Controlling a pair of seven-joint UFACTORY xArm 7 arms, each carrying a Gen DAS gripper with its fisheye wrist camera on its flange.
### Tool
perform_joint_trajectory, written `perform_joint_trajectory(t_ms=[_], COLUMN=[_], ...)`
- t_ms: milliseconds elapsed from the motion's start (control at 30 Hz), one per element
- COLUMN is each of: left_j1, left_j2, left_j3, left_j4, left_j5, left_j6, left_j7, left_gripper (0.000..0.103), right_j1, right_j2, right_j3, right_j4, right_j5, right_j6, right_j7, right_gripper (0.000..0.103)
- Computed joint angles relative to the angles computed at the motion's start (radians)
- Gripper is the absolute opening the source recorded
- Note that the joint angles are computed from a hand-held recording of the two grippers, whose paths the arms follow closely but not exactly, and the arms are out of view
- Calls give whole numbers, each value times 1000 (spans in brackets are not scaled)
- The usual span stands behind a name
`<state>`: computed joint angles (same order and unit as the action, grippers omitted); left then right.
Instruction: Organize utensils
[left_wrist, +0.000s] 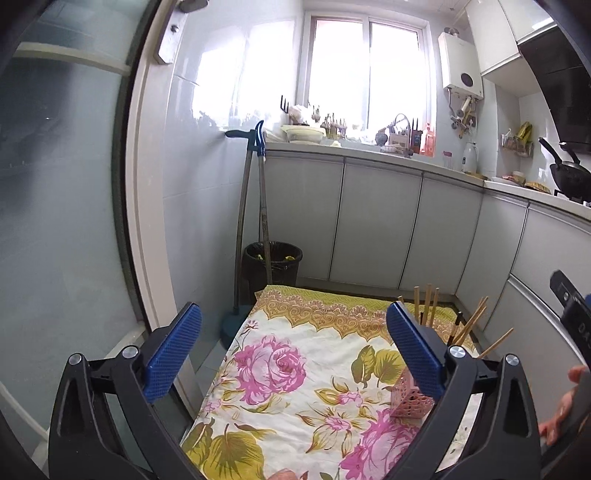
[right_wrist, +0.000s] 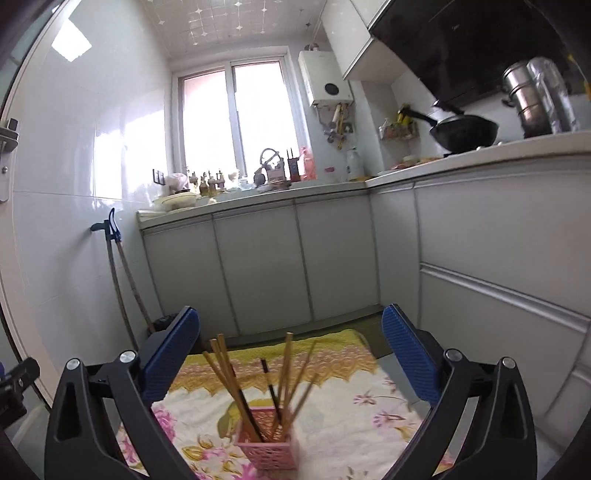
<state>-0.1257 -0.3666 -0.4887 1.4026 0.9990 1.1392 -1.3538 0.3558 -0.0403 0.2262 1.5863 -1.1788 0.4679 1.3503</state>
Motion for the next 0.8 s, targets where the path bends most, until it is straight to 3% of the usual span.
perform_joint_trajectory(t_ms=[167, 300, 367, 533, 667, 800], left_j1=[-58, -98, -122, -162, -231, -334], left_j2=[22, 102, 125, 227, 307, 384], left_j3=[-122, -286, -363, -582, -679, -719], left_j4=[85, 218, 258, 384, 455, 488], left_j5=[-17, 47, 114, 298, 400, 523], left_j6=[76, 264, 346, 624, 768, 880], left_j7=[-38, -43, -77, -110, -107, -88], left_gripper=[96, 96, 96, 96, 96, 96], right_j1=[16, 46, 23, -23, -54, -75], right_j2=[-287, -505, -606, -809, -899, -944], right_j3=[19, 16, 41, 56, 87, 95], right_j4=[-215, -337, -382, -455, -482, -494], right_j5=[280, 473, 501, 570, 608, 681], right_j6=[246, 418, 493, 550, 565, 554], right_j7=[-195, -325, -328, -334, -380, -405], right_gripper=[97, 97, 97, 97, 97, 97])
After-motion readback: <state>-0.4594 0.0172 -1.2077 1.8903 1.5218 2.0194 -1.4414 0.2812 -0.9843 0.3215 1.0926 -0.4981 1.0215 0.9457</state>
